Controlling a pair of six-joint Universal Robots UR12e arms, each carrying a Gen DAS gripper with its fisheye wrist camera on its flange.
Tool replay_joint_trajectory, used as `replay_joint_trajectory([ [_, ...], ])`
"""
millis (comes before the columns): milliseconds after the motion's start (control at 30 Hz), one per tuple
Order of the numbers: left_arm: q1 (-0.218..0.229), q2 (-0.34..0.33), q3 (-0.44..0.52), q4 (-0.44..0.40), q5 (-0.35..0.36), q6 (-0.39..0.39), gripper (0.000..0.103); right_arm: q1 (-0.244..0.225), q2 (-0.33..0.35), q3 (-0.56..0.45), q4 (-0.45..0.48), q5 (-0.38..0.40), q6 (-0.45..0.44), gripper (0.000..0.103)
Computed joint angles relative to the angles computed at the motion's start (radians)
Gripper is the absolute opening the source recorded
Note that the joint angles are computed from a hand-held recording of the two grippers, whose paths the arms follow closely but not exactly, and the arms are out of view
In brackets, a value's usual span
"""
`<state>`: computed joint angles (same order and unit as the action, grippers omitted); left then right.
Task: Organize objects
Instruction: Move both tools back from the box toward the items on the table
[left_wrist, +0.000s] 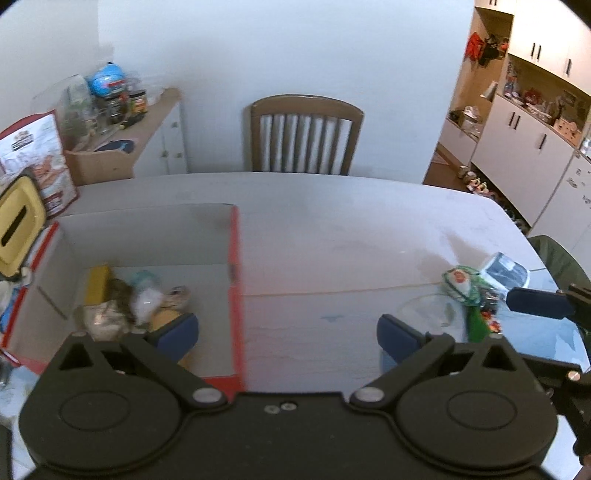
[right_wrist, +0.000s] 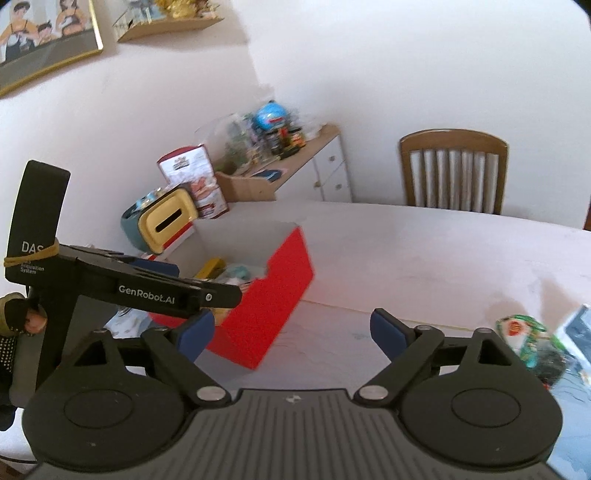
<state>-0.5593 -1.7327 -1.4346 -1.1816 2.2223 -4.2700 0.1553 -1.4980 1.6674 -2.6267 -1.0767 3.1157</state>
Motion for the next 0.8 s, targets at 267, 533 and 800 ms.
replay_joint_trajectory([
  [267,-0.013,-0.077,0.062,0.029,-0.003,0.043,0.103,-0.080,-0.050,0.087,-0.048,-0.012,-0.010,0.096],
  [533,-0.010,-0.154,0.130,0.072,-0.055,0.105,0.103,-0.140,-0.092,0.145,-0.031,-0.097,-0.092,0.096],
  [800,0.003,-0.235,0.212,0.093,-0.089,0.157,0.103,-0.173,-0.098,0.172,-0.011,-0.159,-0.133,0.096],
])
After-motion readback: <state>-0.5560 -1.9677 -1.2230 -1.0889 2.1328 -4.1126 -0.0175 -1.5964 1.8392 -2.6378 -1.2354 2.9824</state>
